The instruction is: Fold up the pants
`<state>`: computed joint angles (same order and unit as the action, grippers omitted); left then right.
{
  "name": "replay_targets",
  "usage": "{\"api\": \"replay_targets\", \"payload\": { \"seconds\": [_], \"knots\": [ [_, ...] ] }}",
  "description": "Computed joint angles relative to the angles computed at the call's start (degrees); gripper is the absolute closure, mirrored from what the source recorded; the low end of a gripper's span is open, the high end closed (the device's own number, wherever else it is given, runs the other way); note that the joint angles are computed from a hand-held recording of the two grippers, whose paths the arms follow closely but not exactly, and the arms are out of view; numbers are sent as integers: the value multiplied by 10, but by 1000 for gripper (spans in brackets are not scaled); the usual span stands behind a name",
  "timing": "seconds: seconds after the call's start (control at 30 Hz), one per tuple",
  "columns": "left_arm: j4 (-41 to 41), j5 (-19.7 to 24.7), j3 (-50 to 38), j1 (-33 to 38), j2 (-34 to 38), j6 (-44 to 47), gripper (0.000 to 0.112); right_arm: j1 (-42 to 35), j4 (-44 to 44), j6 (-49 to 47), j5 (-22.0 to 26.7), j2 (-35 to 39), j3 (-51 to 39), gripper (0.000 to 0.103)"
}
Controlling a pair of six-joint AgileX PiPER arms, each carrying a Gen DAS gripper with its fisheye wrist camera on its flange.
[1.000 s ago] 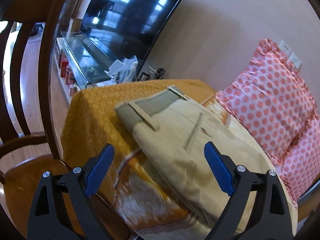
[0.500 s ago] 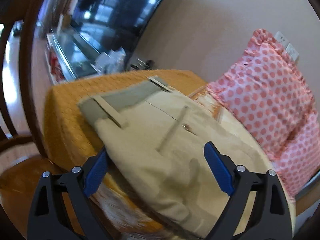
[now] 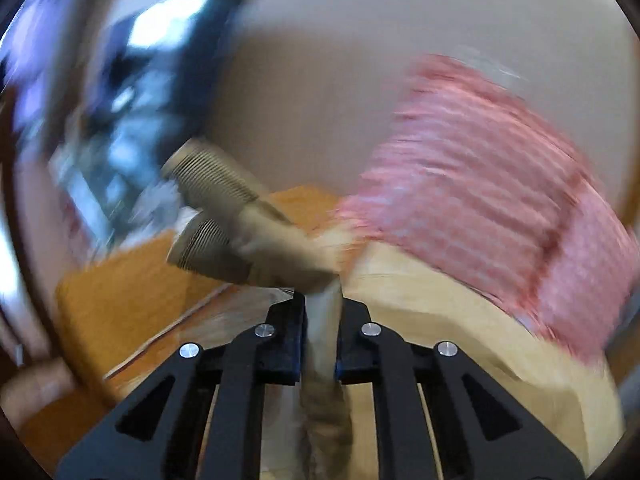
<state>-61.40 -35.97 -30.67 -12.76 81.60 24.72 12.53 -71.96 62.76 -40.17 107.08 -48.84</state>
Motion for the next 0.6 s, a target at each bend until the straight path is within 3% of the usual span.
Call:
{"api": "replay_targets", "payload": {
  "seconds": [0.07,0.13,0.23,0.27,0.4,0.5,0.6],
  "knots": [
    [-49,-15,-62,-86,22,107,103,-35,27,-27,-16,-22,32,16],
    [-46,-4,-117,-156,58,160,103,-80,51,-42,-31,-46,62,16],
    [-20,55,-192,-235,138,209,103,-144,93,-63,-39,-73,100,14],
    [-32,93,-229,-263,187,254,103,-163,101,-67,-39,-77,107,14],
    [-145,167,-300,-299,298,400,103,-237,103,-48,-32,-75,115,14],
    [-116,121,-293,-324,319,371,103,-270,102,-38,-24,-67,113,14],
    [-39,119,-274,-321,290,273,104,-285,100,-27,-25,-58,106,14]
  ]
}}
